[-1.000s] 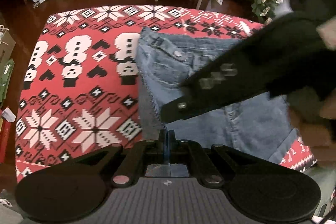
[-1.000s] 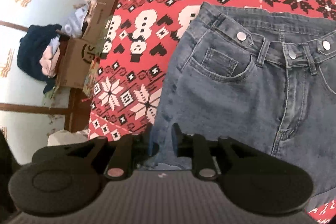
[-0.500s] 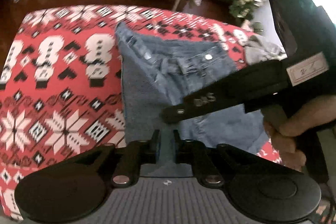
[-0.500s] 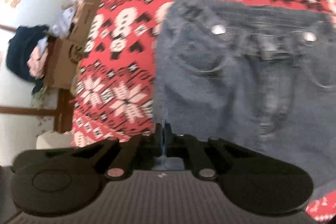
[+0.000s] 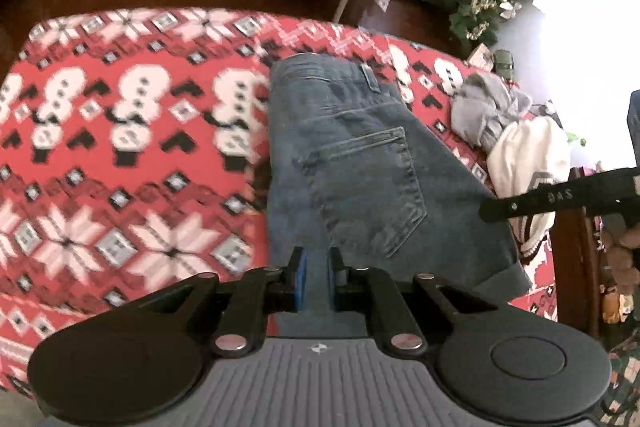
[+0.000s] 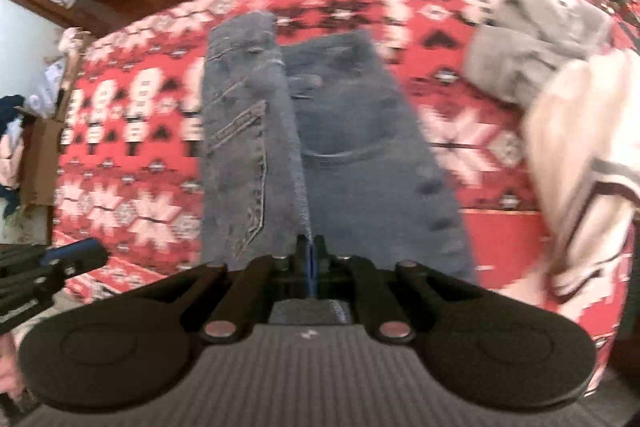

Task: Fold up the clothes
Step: 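Open both grippers and release the folded jeans onto the bedspread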

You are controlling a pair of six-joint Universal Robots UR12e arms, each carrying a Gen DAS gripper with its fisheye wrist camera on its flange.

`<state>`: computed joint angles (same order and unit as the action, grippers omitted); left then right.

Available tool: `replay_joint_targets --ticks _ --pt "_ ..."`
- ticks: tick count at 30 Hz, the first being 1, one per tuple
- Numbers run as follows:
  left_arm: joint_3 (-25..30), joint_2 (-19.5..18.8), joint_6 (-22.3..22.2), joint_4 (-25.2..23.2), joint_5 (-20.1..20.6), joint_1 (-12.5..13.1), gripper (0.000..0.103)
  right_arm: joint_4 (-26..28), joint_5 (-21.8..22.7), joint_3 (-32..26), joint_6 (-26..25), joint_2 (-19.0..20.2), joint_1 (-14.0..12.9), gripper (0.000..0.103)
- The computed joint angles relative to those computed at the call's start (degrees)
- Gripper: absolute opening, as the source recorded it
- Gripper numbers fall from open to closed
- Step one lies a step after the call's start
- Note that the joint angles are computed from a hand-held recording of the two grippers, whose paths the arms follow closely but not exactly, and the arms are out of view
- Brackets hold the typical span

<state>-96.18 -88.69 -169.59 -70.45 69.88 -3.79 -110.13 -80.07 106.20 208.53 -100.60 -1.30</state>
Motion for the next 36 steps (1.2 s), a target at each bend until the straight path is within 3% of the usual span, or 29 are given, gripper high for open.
replay_joint_targets --ticks 5,10,15,19,22,23,24,29,36 --pt "-1.37 -0.09 -3.20 -1.00 1.62 -2.94 0.009 0.19 -0.81 5.42 -4.10 -1.28 -4.10 0.000" --pt "-1.49 -0.39 -2.01 -2.94 1.86 -3.75 0.009 -1.39 -1.25 6.60 -6.05 -1.72 -4.46 0.000" --pt "-0.46 -1.31 -0.28 -3.49 2.38 -3.79 0.009 -2.04 -2.65 6.35 -3.40 -2.63 -5.01 0.000" --pt "0.25 -2.18 1.01 -3.65 2.88 -3.64 0.009 -2.96 -0.96 8.88 -0.75 -2.05 -6.80 0.001" --pt "0.38 -2.59 2.51 -4.20 3.53 -3.42 0.009 -4.45 -1.67 9.68 1.11 -2.75 -7.20 0.005" --pt "0.35 -2.65 2.55 -4.43 3.65 -3.30 0.009 -4.77 -1.94 9.87 1.57 -3.26 -7.34 0.012" --pt "0.30 -2.67 2.53 -4.61 3.79 -3.19 0.009 -4.58 -2.30 9.96 1.98 -3.86 -7.52 0.017" --pt "0.12 -2.69 3.68 -5.81 3.67 -2.93 0.009 -1.32 -0.37 11.13 1.19 -7.32 -9.91 0.026" --pt "-0.66 -2.83 5.64 -8.48 4.67 -3.63 0.018 0.90 4.35 13.73 -1.91 -8.91 -10.16 0.029"
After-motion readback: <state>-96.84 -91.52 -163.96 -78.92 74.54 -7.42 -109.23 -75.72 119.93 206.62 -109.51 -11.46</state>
